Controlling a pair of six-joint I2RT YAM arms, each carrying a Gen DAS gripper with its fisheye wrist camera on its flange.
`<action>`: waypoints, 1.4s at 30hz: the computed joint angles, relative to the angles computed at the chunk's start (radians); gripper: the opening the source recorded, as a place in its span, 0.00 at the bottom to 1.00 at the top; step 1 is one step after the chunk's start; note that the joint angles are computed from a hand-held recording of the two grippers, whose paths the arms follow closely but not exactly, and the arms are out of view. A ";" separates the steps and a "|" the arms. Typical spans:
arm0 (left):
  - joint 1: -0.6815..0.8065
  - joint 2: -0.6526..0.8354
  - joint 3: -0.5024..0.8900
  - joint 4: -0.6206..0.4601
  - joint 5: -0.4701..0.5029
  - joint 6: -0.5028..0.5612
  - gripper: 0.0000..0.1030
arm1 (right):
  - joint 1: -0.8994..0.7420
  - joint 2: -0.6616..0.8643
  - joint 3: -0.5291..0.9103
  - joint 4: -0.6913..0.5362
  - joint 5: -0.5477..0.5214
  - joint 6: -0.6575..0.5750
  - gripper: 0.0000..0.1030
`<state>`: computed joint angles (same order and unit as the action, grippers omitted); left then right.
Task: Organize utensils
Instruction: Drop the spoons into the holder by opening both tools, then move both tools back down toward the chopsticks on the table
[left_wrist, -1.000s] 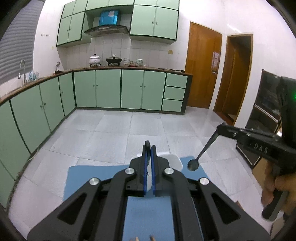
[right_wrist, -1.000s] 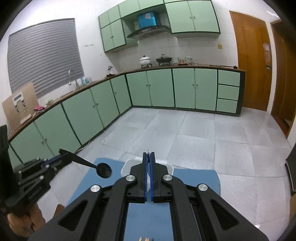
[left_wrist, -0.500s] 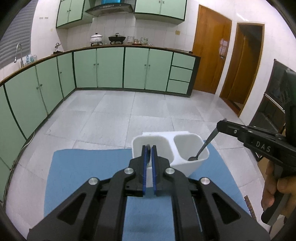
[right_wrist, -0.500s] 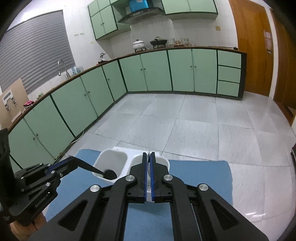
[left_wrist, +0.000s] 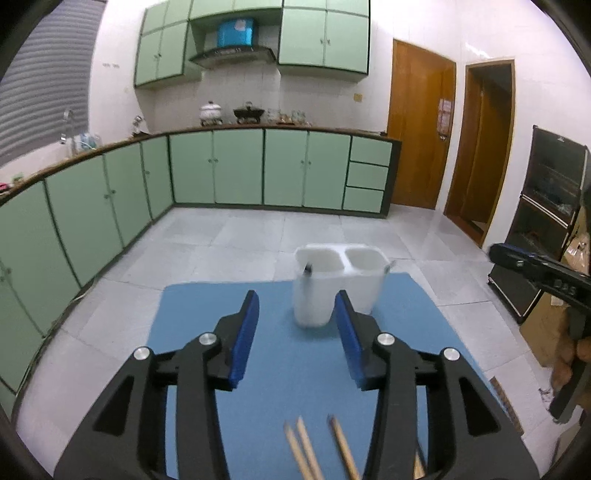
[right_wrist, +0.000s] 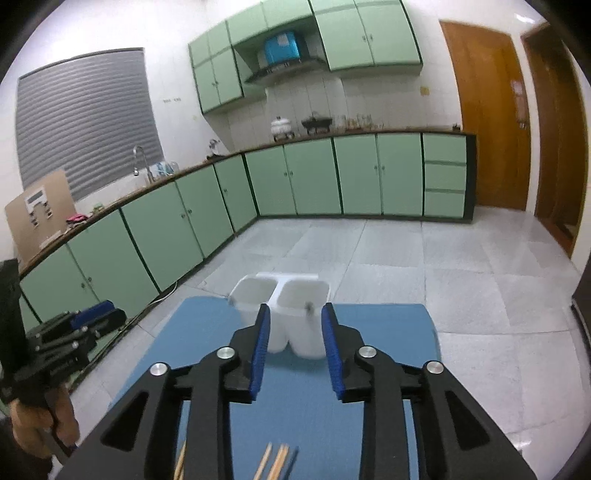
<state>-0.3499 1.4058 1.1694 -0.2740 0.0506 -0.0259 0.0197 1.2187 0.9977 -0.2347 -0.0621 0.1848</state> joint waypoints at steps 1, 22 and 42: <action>-0.003 -0.090 -0.092 0.012 -0.013 -0.002 0.43 | 0.032 -0.084 -0.075 0.004 0.041 0.006 0.35; -0.636 -1.013 -0.848 -0.385 -0.558 -0.422 0.46 | 1.380 -0.266 -0.578 -0.645 1.081 1.349 0.50; -0.586 -0.673 -0.965 -0.052 -0.499 -0.391 0.40 | 1.260 -0.122 -0.714 -0.209 0.913 1.095 0.45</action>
<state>-0.9355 0.7328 0.2039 -0.3257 -0.4486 -0.4168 1.2794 1.0968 0.2838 -0.4440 0.8511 1.2801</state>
